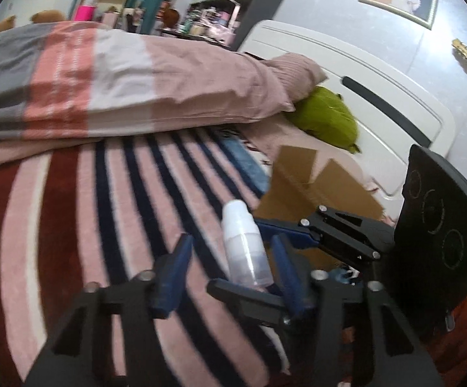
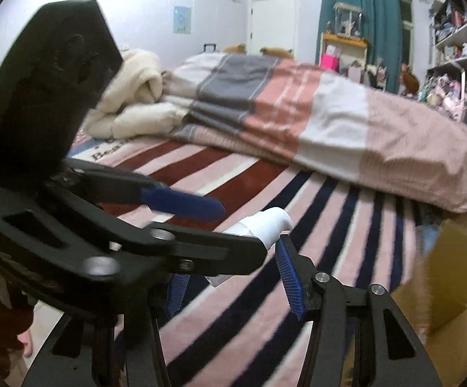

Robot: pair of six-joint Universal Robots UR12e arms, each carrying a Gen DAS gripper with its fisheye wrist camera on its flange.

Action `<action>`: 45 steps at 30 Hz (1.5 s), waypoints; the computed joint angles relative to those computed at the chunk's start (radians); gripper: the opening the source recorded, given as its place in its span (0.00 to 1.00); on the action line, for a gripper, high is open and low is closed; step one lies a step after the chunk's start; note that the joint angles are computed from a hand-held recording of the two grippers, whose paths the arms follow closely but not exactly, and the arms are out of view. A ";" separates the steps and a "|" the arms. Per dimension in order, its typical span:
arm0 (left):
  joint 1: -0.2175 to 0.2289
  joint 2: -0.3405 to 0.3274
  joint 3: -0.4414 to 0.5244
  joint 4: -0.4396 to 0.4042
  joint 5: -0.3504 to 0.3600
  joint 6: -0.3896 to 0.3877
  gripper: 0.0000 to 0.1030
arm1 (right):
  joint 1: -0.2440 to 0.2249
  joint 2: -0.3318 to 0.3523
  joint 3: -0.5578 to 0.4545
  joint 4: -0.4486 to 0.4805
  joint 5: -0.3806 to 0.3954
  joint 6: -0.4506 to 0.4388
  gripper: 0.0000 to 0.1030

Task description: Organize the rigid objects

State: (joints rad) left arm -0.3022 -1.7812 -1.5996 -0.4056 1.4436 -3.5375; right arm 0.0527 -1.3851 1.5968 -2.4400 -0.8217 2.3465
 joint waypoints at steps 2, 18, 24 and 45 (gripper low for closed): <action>-0.012 -0.018 0.037 -0.013 -0.005 0.019 0.33 | -0.015 -0.001 -0.006 -0.018 0.002 0.004 0.46; -0.097 -0.254 0.432 -0.248 -0.070 0.147 0.28 | -0.153 0.027 -0.073 -0.007 -0.054 0.059 0.46; -0.111 -0.318 0.530 -0.334 -0.079 0.182 0.29 | -0.176 0.050 -0.108 0.060 -0.086 0.072 0.46; -0.149 -0.194 0.354 -0.165 0.296 0.059 0.88 | -0.202 0.046 -0.121 0.152 0.017 0.039 0.78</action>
